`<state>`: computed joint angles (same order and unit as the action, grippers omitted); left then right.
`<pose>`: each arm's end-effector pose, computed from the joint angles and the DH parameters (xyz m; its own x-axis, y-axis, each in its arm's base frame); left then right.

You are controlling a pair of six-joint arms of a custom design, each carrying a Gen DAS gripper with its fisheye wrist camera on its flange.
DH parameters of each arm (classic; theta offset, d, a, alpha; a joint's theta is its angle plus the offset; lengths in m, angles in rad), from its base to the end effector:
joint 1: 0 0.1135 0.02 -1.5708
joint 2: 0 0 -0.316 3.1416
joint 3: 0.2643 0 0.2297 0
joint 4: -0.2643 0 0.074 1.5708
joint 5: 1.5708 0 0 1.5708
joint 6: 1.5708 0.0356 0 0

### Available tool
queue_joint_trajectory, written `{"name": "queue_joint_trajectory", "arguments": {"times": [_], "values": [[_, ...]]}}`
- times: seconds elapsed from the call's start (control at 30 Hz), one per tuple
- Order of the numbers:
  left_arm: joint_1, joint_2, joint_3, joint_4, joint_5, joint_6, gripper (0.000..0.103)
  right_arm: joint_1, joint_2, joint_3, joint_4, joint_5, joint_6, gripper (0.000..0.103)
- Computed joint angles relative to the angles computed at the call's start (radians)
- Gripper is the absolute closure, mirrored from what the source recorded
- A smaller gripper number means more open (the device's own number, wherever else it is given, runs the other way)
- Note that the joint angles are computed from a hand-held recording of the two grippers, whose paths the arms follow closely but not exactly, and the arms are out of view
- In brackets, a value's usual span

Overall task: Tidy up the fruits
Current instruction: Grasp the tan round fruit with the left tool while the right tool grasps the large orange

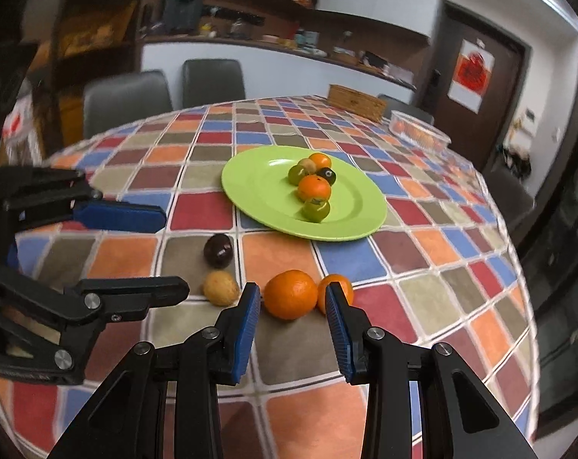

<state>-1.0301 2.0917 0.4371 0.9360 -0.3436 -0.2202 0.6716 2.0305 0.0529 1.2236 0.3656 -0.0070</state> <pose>0.1644 -0.2505 0.0908 -0.4785 0.3975 -0.7830 0.5864 0.8084 0.0520 0.1690 0.1181 0.0959 -0.5332 -0.4322 -0.7272 -0.3808 0.8903 -0.2498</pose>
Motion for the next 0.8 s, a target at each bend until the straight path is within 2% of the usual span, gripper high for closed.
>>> {"name": "queue_joint_trajectory", "arguments": {"times": [0.2,0.37,0.43,0.57,0.8], "values": [[0.026,0.024,0.039,-0.042,0.057,0.0,0.063,-0.011,0.043,0.01,0.033,-0.024,-0.121,0.067],[0.05,0.046,0.076,-0.079,0.109,-0.009,0.063,-0.069,0.054,0.042,-0.011,-0.118,-0.157,0.067],[0.06,0.056,0.092,-0.095,0.124,-0.011,0.065,-0.079,0.063,0.052,-0.017,-0.123,-0.168,0.067],[0.08,0.073,0.125,-0.131,0.148,-0.019,0.066,-0.106,0.084,0.055,0.008,-0.145,-0.185,0.054],[0.095,0.097,0.191,-0.207,0.155,-0.027,0.069,-0.114,0.126,0.06,0.046,-0.135,-0.224,0.054]]}}
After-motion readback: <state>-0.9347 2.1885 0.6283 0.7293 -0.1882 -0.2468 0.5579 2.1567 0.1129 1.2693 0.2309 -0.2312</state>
